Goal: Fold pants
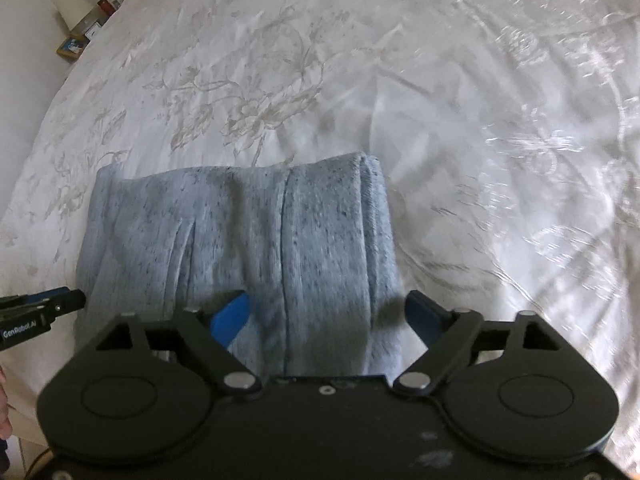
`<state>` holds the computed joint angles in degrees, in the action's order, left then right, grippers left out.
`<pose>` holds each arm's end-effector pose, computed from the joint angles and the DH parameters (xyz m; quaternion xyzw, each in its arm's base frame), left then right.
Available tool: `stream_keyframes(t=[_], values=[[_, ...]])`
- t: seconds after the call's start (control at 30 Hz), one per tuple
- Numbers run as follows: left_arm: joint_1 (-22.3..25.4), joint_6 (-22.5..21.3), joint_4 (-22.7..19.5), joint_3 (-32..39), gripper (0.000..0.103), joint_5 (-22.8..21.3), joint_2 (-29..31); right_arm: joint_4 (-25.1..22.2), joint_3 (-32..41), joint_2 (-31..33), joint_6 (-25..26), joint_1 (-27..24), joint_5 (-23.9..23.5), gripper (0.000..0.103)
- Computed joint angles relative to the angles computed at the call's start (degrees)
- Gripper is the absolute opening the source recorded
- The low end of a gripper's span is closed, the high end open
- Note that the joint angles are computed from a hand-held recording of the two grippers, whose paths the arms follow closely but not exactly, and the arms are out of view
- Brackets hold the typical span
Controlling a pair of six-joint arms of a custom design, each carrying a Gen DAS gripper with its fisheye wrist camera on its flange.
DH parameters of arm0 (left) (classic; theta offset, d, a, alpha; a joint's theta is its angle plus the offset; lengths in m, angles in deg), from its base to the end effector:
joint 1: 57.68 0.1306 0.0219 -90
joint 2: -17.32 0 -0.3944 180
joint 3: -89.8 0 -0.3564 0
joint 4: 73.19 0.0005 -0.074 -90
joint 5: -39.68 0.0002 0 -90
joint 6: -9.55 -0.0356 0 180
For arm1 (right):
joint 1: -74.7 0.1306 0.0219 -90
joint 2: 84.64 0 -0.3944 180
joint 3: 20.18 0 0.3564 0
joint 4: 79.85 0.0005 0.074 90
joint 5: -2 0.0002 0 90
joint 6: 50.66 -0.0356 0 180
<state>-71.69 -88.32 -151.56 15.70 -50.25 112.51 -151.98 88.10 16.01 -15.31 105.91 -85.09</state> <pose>0.4357 -0.1093 0.4882 0.1863 0.9632 -0.0110 0.1934 0.4246 0.2545 0.4666 0.2035 0.9536 0.1321 0.1784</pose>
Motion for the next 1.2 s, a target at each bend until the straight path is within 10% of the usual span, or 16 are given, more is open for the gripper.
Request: stream_keyframes(t=[0.5,0.73,1.2], values=[[5.2,0.0,0.7,-0.4,0.026,8.6,0.5,3.7,-0.4,2.2,1.5,-1.3,-3.8,0.103],[6.1,-1.6,-0.7,-0.6,0.076,11.2,1.5,2.9,0.4,2.9,2.1,-1.4,-4.1,0.103],[6.0,0.4,-2.2,2.7,0.079,19.8,7.6,3.9,0.0,3.2,2.0,-1.7,-4.6,0.103]])
